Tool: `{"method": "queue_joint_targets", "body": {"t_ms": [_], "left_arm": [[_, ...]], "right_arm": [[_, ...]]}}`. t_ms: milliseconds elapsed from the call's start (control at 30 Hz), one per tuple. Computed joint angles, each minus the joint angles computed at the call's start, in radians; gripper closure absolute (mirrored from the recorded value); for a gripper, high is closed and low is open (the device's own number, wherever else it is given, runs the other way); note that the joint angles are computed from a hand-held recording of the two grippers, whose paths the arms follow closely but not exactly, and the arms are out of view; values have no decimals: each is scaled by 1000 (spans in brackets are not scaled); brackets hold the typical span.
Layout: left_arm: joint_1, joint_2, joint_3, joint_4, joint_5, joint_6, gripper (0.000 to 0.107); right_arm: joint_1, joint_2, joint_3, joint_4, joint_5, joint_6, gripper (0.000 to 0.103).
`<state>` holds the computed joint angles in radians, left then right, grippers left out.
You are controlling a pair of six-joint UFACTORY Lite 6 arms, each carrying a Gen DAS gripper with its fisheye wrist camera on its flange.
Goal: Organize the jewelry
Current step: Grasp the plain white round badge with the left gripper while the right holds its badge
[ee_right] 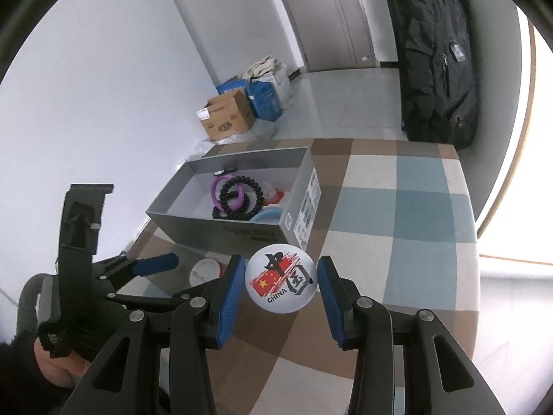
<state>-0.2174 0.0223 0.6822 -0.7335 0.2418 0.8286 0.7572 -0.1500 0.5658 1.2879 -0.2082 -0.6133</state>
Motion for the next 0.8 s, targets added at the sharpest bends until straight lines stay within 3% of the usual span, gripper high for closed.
{"method": "queue_joint_targets", "body": {"t_ms": [100,267,400,433,800], "left_arm": [[-22,17,4,115,-20,-127,28],[-39,1,-4,276,-47,-287,43],[-40,-11,-10,212,-43,-210,67],[-47,-11,-11,206,-46,-202,69],[-49,-27,-10,127,-2,-108,69]], "right_arm": [[-2,-20,-16,-14,1,20,61],[6,-32,-24,1,-6,10,61],[0,-26,-25,-20,1,40,61],[-1,-26,-25,-21,2,40,61],[5,-26,-31,-13,-1,43,61]]}}
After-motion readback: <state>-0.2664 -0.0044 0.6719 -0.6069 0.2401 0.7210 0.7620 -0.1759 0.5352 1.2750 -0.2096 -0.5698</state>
